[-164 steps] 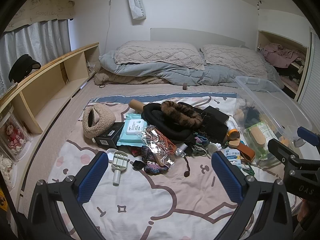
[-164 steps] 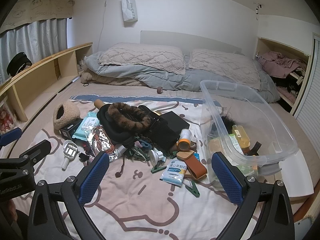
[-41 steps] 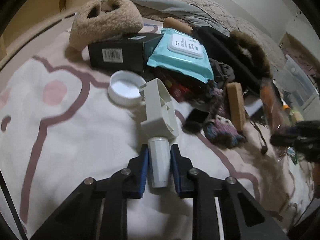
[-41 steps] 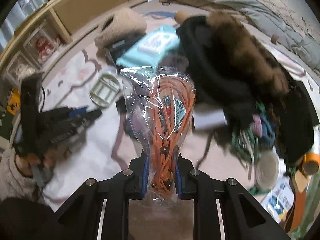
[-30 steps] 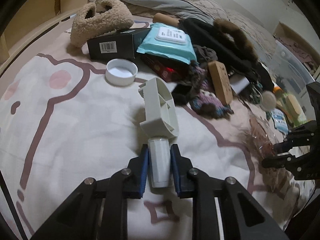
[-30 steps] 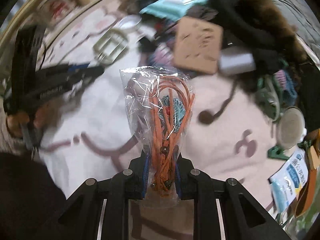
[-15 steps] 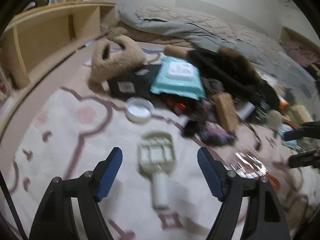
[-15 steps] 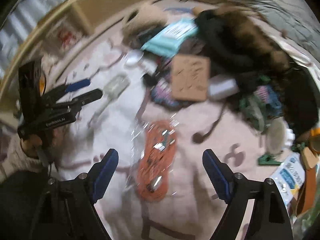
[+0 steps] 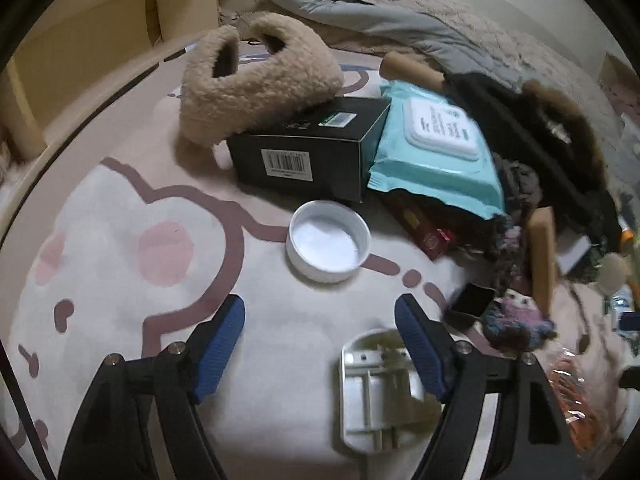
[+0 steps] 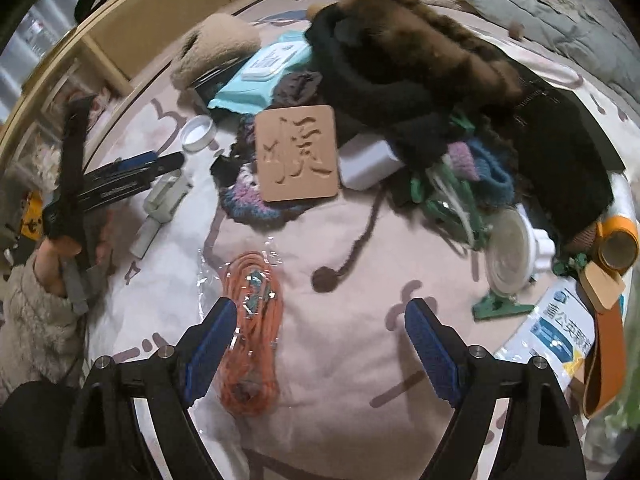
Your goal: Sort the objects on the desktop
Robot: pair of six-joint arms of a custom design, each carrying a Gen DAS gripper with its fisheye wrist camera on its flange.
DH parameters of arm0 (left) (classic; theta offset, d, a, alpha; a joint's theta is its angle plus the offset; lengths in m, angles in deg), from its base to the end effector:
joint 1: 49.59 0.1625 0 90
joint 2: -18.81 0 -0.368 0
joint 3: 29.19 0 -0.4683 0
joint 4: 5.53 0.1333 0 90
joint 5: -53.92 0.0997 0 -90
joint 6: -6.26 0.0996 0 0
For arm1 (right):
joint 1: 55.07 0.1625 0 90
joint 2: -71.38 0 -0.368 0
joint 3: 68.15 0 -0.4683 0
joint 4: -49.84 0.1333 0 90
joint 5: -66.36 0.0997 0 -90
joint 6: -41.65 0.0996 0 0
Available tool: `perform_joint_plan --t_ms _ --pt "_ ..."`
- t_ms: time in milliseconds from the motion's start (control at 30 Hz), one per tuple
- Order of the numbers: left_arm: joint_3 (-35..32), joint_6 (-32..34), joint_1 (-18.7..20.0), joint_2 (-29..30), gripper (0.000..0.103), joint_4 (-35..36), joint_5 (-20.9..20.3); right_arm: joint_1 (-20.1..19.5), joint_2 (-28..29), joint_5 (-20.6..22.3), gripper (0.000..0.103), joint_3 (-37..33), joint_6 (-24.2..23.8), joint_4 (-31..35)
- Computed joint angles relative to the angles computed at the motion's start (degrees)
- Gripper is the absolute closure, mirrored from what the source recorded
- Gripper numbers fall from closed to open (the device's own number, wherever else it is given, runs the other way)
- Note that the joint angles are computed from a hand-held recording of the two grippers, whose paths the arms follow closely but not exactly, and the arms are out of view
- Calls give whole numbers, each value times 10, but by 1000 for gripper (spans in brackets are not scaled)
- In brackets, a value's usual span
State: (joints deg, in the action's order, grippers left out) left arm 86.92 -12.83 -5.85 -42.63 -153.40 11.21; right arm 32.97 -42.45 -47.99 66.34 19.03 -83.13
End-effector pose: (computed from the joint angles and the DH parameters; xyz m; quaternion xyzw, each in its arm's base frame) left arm -0.2546 -0.5295 0.0418 0.2042 0.8927 -0.2380 0.3237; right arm 0.0779 -0.4191 0.2878 0.1318 -0.9508 0.1407 0.2424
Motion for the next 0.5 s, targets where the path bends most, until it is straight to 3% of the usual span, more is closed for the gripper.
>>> perform_joint_plan --t_ms 167,267,500 --pt "-18 -59 1 13 25 44 54 17 11 -3 17 -1 -12 -2" --pt "-19 -76 7 -1 26 87 49 21 12 -4 17 -2 -19 -3" --pt "-10 25 16 -37 26 119 -71 19 20 -6 17 -8 -15 8"
